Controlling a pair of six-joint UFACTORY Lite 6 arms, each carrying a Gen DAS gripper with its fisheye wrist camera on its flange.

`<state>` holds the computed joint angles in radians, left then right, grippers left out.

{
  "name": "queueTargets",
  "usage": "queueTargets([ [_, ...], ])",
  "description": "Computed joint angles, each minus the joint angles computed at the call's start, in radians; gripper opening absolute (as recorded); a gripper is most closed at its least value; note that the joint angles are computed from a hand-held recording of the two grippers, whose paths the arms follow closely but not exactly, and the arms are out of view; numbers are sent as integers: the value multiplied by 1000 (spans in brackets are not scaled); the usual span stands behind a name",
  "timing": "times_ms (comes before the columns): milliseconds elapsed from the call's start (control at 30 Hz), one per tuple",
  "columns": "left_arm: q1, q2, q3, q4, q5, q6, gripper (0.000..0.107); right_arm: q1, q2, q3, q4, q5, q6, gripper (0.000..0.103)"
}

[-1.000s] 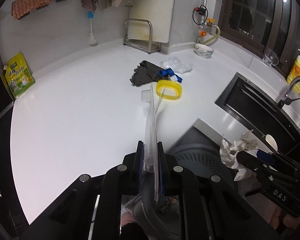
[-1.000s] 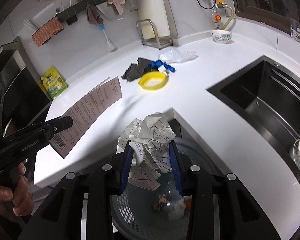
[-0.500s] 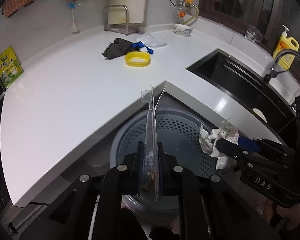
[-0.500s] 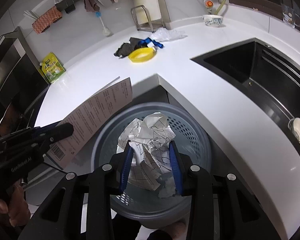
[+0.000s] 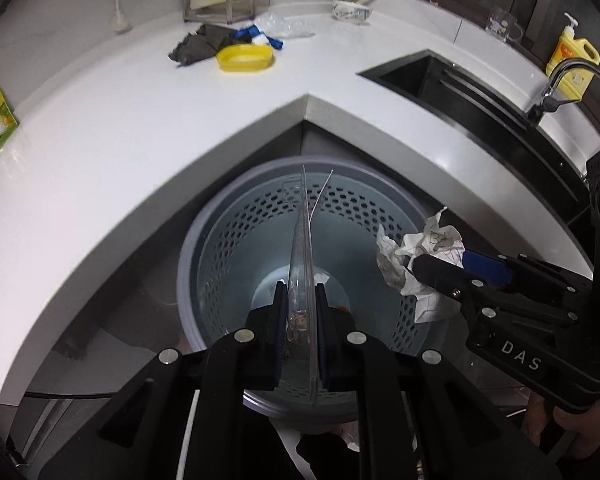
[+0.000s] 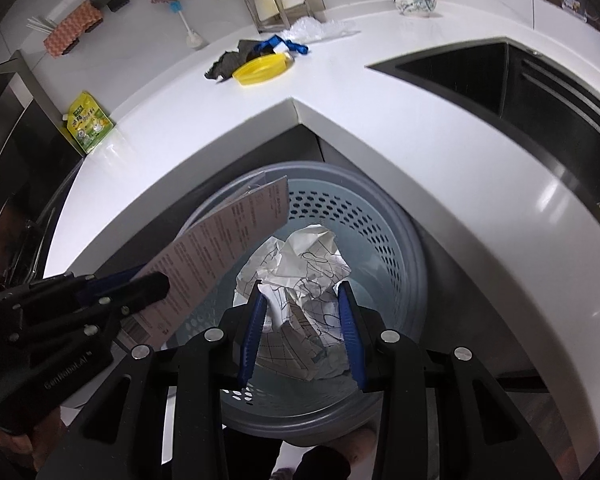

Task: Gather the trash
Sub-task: 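Open both grippers to drop the paper and leaflet into the bin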

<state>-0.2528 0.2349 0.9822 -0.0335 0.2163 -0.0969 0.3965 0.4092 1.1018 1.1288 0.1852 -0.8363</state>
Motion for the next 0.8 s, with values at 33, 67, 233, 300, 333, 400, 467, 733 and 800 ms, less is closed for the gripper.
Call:
queueTargets([
  [33,3,13,7,-37,1,36,14,1,13,6,3,1,-2,35],
  [67,11,34,19,-80,5,79,14,2,33,18,-15,2,17,35],
  [233,33,112,60,-157,20,144,14,0,105,61,-38,15,41,35],
  [300,41,126,67,-171,21,161,14,-6,122,71,-17,26,19,35],
  [333,44,133,73,-167,24,159,15,-9,132,76,-9,32,11,35],
  [400,47,141,80,-153,25,150,15,-11,143,81,-12,36,13,36],
  [467,51,146,86,-137,29,137,15,-14,147,83,-5,38,6,36],
  [733,61,152,97,-36,43,34,42,-24,150,90,-80,39,92,48],
  [800,65,137,86,-2,36,-3,52,-31,147,89,-67,43,82,50],
])
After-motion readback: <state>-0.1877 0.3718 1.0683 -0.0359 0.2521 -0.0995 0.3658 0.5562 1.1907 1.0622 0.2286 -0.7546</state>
